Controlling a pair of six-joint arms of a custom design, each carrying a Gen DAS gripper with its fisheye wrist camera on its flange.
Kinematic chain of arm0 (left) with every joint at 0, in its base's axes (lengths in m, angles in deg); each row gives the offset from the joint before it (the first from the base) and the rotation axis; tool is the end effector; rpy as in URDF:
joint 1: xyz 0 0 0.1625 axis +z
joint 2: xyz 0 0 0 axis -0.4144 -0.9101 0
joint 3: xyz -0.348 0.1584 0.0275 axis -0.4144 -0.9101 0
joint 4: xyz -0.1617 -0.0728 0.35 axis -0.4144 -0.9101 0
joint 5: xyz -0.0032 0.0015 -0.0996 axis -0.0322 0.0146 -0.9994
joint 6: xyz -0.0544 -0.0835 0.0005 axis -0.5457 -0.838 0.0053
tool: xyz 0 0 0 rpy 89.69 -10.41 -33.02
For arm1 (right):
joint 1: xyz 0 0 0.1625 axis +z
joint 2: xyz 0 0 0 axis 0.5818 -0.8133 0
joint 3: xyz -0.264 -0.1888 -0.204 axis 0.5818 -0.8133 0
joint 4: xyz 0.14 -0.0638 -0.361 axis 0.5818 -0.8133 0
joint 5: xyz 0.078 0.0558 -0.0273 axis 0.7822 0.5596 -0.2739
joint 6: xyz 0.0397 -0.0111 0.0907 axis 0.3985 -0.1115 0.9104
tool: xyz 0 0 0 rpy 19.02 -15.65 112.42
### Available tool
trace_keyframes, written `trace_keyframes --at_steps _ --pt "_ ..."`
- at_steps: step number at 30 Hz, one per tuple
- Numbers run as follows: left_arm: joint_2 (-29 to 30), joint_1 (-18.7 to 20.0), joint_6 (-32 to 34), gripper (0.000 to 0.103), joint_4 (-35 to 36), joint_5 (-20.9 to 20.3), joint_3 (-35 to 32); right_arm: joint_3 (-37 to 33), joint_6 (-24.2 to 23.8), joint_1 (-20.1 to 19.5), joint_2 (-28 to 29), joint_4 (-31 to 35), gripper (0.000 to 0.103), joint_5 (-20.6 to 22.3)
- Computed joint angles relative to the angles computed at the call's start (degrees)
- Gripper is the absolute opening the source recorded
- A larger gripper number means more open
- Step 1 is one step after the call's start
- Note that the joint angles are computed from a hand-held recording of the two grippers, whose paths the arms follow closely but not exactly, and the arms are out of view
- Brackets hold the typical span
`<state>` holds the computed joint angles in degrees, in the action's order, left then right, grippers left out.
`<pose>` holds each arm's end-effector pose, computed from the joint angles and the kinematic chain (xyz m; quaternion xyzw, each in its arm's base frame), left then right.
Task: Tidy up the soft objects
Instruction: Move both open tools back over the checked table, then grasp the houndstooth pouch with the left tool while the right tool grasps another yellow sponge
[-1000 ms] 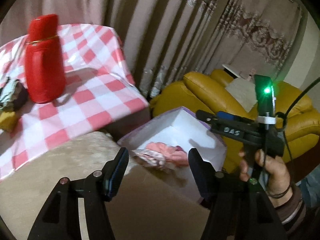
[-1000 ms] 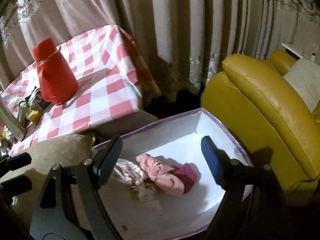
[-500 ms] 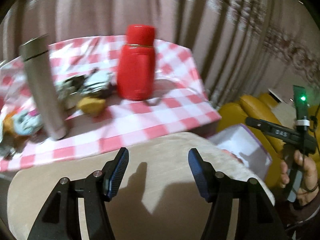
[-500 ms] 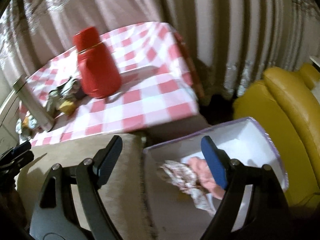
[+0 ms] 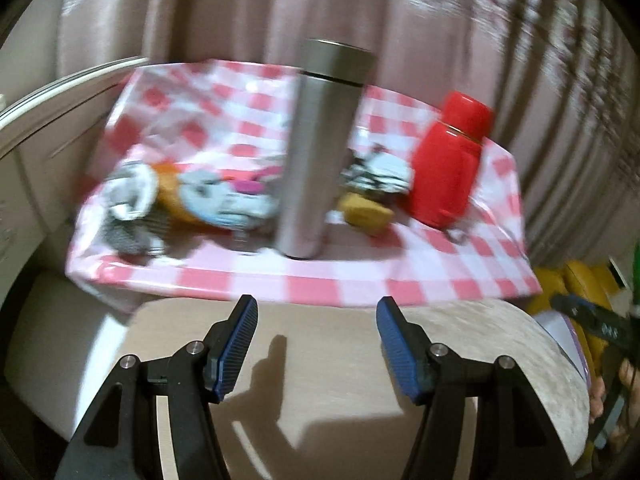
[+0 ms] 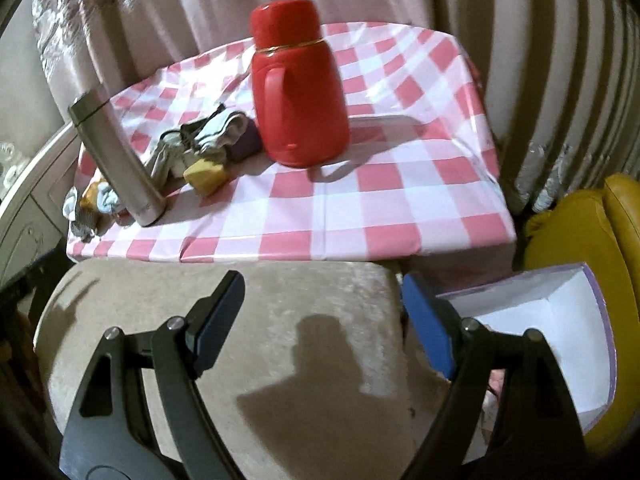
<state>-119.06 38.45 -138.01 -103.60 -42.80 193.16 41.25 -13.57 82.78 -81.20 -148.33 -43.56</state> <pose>-0.1064 -0.2487 0.3525 -0.1158 0.7960 -0.4820 0.3474 0.3429 -0.4425 0.0843 0.3614 -0.8852 0.2168 0.1968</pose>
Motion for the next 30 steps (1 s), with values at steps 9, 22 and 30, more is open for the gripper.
trace_keyframes --at_steps 9,22,30 --pt "-2.9 0.6 -14.1 0.063 16.2 -3.9 -3.9 -4.3 0.2 0.4 3.1 5.3 0.083 1.3" --pt "-4.9 15.3 -14.8 0.068 19.4 1.6 -9.4 -17.7 -2.6 2.9 12.2 17.3 0.085 3.6" --pt "-5.4 20.9 -13.7 0.072 18.7 4.3 -10.7 -29.7 -9.1 4.4 21.4 24.1 0.086 3.4"
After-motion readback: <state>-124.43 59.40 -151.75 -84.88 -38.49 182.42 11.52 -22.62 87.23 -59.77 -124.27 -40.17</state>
